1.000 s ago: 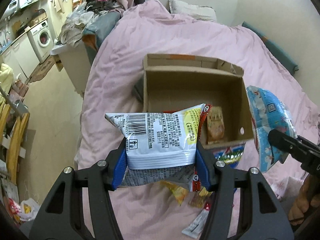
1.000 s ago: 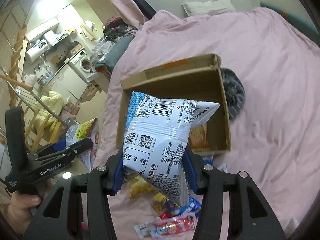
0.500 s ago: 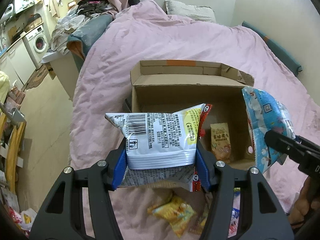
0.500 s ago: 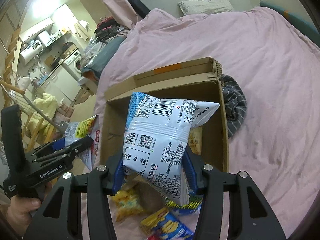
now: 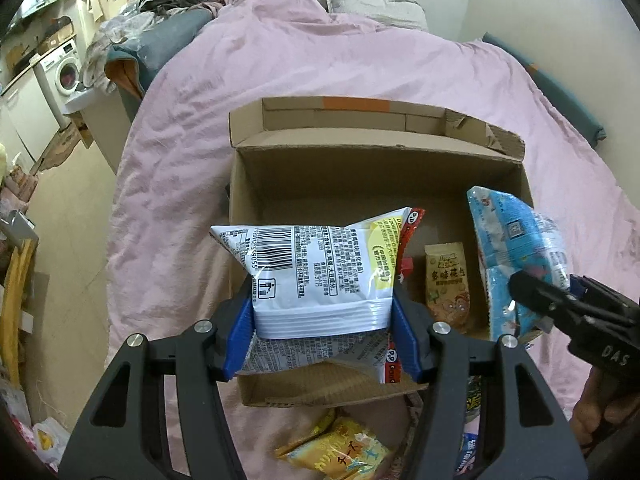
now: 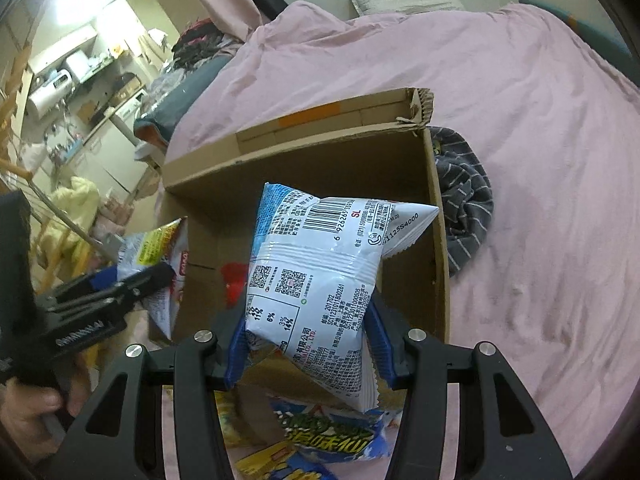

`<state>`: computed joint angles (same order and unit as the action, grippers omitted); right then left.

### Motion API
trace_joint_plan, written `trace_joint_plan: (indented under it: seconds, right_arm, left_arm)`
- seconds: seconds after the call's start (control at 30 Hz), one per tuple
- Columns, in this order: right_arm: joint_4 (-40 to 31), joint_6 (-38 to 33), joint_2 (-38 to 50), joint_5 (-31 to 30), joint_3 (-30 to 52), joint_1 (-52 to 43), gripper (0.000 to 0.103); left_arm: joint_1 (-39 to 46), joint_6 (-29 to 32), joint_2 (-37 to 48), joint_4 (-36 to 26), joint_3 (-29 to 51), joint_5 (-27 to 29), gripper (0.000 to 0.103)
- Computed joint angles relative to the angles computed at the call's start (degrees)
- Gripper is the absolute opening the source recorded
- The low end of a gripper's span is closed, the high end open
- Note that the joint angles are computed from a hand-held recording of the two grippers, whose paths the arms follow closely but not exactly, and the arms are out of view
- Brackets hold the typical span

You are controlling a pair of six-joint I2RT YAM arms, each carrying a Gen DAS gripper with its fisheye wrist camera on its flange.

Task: Organize snacks
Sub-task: 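Carry both bags over the box and open both tools to drop them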

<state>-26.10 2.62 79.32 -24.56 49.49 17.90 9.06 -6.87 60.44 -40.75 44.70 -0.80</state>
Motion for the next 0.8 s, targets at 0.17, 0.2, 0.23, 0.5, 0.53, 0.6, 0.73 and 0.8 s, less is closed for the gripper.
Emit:
trace_joint_plan:
  seconds: [0.17,0.2,0.23,0.5,0.53,0.6,0.73,0.8]
  right_arm:
    - [0.6,-0.6,2.0,2.9,0.2,1.3,0.054]
    - [0.7,-0.8,2.0,3.7,0.2,1.8,0.054]
    - [0.9,-0.9,1.8,4.0,0.0,2.2,0.054]
    - [0.9,-0.6,1.9,4.4,0.0,2.2,0.056]
    - [0.9,-0.6,1.8,4.1,-0.1,2.2,0.056]
    - [1.1,-0.4,1.5,4.0,-0.1,2.5,0.056]
    - [1.2,-0.3,1.4,3.2,-0.2,2.9,0.061]
    - [1.4,-0.5,1.6,2.8,-0.3,2.8,0.062]
  left_arm:
    - [-1.0,0.2,1.2,0.6,-0.9,-0.8,0.058]
    - [-1.2,0.3,1.1,1.0,-1.2,-1.1,0.058]
    - [-1.5,0.4,1.0,1.4,-1.4,-1.8,0.058]
    - [-2.1,-0.4,1.3,1.9,-1.8,-3.7,0.059]
    - [-2.1,-0.3,1.2,1.9,-1.8,-3.7,0.059]
    - [-1.9,-0.1,0.8,2.1,-2.1,-3.5,0.06]
    - [-1.5,0.4,0.9,1.9,-2.0,-3.0,0.062]
    - [-0.7,0.5,0.8,1.4,-1.8,-1.8,0.064]
